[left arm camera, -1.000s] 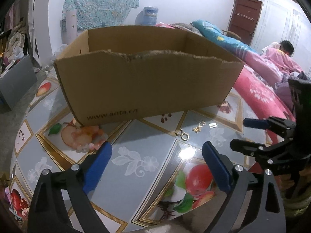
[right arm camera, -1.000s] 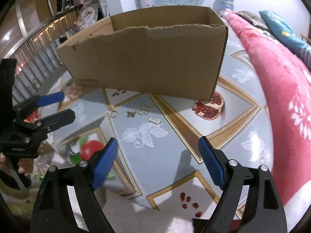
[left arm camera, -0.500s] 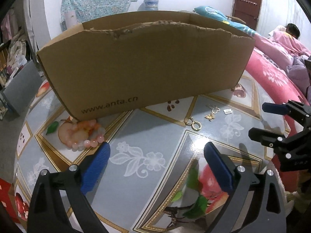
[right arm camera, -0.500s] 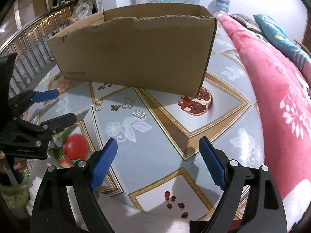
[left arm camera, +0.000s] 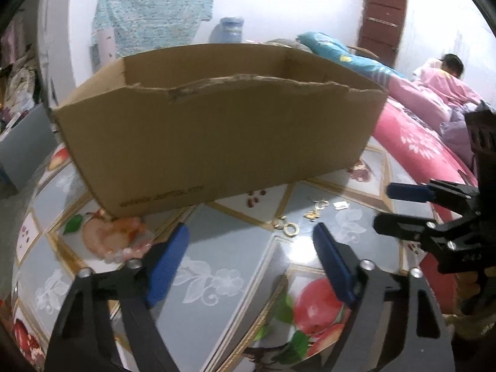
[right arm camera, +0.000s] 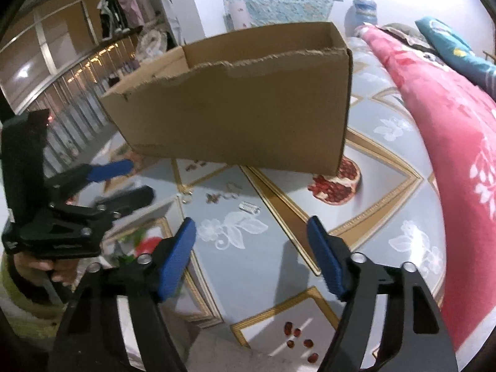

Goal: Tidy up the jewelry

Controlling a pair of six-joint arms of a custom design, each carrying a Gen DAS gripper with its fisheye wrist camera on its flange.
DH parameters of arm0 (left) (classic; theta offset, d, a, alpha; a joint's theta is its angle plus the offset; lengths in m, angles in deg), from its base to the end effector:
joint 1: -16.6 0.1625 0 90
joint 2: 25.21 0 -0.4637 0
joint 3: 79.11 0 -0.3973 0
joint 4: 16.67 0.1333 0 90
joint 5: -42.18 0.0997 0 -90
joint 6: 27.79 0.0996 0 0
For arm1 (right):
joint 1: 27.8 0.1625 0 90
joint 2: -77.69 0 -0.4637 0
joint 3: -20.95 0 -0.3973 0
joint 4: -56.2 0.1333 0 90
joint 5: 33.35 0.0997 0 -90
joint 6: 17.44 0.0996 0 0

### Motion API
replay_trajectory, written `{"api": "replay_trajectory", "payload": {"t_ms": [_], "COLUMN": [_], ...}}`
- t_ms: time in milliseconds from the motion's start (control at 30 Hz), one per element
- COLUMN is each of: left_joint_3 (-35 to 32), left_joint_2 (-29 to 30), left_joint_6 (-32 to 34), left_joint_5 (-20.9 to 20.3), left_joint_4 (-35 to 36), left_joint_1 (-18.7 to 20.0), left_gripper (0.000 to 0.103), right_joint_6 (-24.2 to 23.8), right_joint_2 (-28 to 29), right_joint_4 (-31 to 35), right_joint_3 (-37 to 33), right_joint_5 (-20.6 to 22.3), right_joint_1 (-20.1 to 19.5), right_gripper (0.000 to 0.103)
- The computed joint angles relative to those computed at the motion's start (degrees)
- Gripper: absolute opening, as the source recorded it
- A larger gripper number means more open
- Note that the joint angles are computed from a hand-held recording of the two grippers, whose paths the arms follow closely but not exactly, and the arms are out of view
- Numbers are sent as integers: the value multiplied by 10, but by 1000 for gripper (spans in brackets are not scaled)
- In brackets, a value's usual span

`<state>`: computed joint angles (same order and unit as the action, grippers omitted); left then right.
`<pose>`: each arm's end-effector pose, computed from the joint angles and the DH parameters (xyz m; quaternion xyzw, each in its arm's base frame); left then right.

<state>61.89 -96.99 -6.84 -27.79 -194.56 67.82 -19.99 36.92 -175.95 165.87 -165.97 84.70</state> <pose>-0.1265 -0.4247 0.1748 0.4594 0.8567 -0.1844 0.1448 0.2054 -0.3238 0.0837 0.0755 -0.8856 0.3582 0.2859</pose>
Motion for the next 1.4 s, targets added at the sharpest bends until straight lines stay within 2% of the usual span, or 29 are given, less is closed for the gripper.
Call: {"api": "replay_trajectory", "payload": {"t_ms": [33,167,300,500,867,1000,1167,1233,1400], "left_joint_3": [-3,-9,-17,-22,-17,-12,-11,-12,-9], "left_joint_2": [3,12,20,36,56,62,59,55,47], "left_joint_6": [8,30,39,46,97,107,101,96,91], "left_joint_5": [-8,-21,-38,-24,3,11,7,2,0], "left_joint_4": [7,31,60,67,37,22,23,29,36], "left_joint_1": [1,0,1,-7,-23,-29,-27,-25,-23], "left_gripper": [71,52,35,20,11,10,9,0,0], "right_joint_6": [-2,-6,-5,-4,-10,-10,-11,-11,-11], "right_joint_2": [-1,0,0,-1,-2,-2,-2,-2,-1], "right_joint_4": [-1,-1,0,4,2,2,-4,-6,-9], "right_joint_3": [1,1,1,-1,-3,-3,-3,-3,-3], "right_joint_5": [8,28,37,46,49,49,47,46,42], "right_joint_1": [-3,-11,-16,-22,-25,-26,-23,-23,-19], "right_gripper": [63,54,51,48,46,45,45,45,45]}}
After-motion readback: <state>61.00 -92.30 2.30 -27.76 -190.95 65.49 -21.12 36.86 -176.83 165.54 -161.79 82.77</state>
